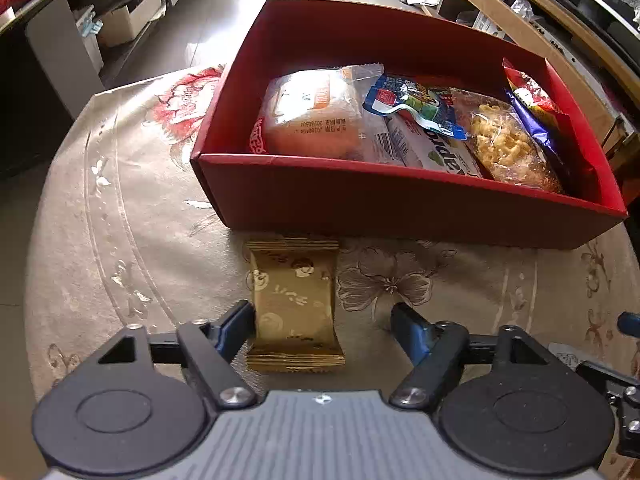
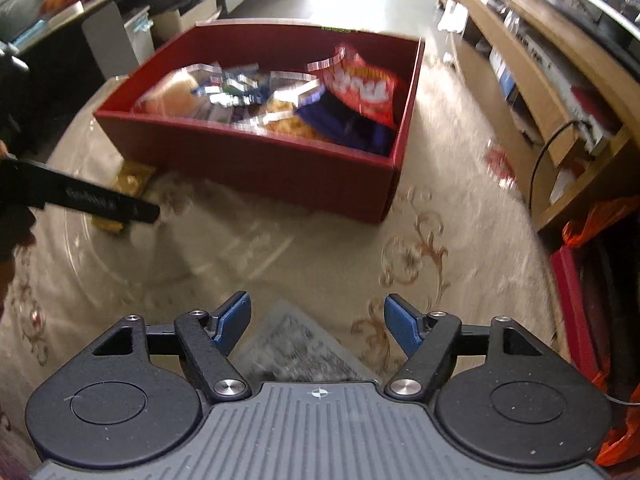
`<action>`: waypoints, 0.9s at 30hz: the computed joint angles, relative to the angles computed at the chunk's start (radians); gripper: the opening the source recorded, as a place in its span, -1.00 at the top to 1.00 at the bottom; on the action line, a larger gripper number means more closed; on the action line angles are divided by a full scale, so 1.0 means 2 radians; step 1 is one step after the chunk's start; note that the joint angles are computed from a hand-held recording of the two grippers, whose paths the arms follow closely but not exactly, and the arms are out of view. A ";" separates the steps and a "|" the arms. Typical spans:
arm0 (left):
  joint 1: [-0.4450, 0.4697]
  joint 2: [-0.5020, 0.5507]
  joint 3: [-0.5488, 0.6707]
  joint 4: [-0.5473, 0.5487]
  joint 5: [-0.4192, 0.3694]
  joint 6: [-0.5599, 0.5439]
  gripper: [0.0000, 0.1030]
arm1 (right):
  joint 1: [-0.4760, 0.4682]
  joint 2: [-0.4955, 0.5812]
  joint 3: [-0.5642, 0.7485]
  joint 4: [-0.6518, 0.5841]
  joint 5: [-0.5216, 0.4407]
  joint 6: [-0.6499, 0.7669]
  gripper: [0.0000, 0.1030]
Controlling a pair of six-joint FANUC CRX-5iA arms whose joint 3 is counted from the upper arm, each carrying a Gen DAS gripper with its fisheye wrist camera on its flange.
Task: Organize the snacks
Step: 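Move the left tool to the gold wafer packet while the right tool approaches the silver foil packet, then grasp the gold wafer packet with the left tool while the right tool grasps the silver foil packet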
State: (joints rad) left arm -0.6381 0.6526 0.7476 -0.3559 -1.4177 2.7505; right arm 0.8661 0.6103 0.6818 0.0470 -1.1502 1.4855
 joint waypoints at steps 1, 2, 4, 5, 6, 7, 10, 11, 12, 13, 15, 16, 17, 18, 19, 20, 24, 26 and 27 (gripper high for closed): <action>-0.001 0.001 0.002 -0.001 -0.003 -0.001 -0.23 | -0.003 0.004 0.006 -0.008 -0.007 0.004 -0.54; -0.001 0.000 0.002 -0.001 -0.002 -0.002 -0.18 | -0.004 0.009 0.012 -0.011 -0.016 0.005 -0.54; -0.001 -0.003 -0.001 0.003 0.003 -0.006 -0.01 | -0.008 0.019 0.025 -0.021 -0.031 0.005 -0.54; 0.000 -0.003 -0.001 0.006 0.003 -0.010 0.02 | -0.010 0.023 0.031 -0.028 -0.039 0.008 -0.54; 0.000 -0.005 -0.003 0.009 0.006 -0.013 0.04 | -0.012 0.026 0.036 -0.038 -0.048 0.011 -0.56; 0.000 -0.005 -0.003 0.011 0.007 -0.015 0.04 | -0.013 0.026 0.036 -0.042 -0.053 0.011 -0.56; -0.001 -0.008 -0.008 0.016 0.011 -0.019 0.04 | -0.011 0.012 0.017 -0.052 -0.051 0.008 -0.61; 0.000 -0.009 -0.010 0.017 0.013 -0.019 0.04 | -0.011 0.006 0.010 -0.056 -0.049 0.004 -0.62; 0.000 -0.011 -0.012 0.019 0.015 -0.019 0.04 | -0.008 -0.002 -0.002 -0.057 -0.049 0.005 -0.62; 0.001 -0.013 -0.015 0.021 0.018 -0.019 0.04 | -0.006 -0.007 -0.006 -0.061 -0.057 0.009 -0.62; 0.002 -0.015 -0.019 0.024 0.022 -0.022 0.04 | -0.006 -0.019 -0.018 -0.080 -0.068 0.019 -0.59; 0.003 -0.016 -0.020 0.025 0.022 -0.023 0.04 | -0.005 -0.024 -0.020 -0.090 -0.079 0.028 -0.58; 0.003 -0.016 -0.021 0.025 0.023 -0.023 0.04 | -0.004 -0.030 -0.027 -0.095 -0.081 0.032 -0.58; 0.003 -0.017 -0.022 0.026 0.023 -0.023 0.04 | -0.002 -0.038 -0.037 -0.091 -0.075 0.031 -0.59; 0.003 -0.017 -0.023 0.026 0.024 -0.024 0.03 | 0.004 -0.043 -0.048 -0.072 -0.066 0.023 -0.59; 0.004 -0.018 -0.025 0.027 0.026 -0.023 0.02 | 0.008 -0.043 -0.052 -0.056 -0.060 0.012 -0.59; 0.010 -0.026 -0.038 0.036 0.040 -0.013 -0.12 | 0.013 -0.022 -0.036 -0.022 -0.051 -0.052 -0.64; 0.013 -0.027 -0.040 0.037 0.042 -0.007 -0.21 | 0.021 -0.010 -0.031 0.002 -0.046 -0.072 -0.66; 0.014 -0.026 -0.039 0.036 0.041 -0.004 -0.22 | 0.026 -0.009 -0.034 0.017 -0.043 -0.076 -0.65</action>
State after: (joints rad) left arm -0.6103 0.5998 0.6687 -0.2838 -1.3347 2.7418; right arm 0.9190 0.5931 0.6144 0.0816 -1.2367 1.3340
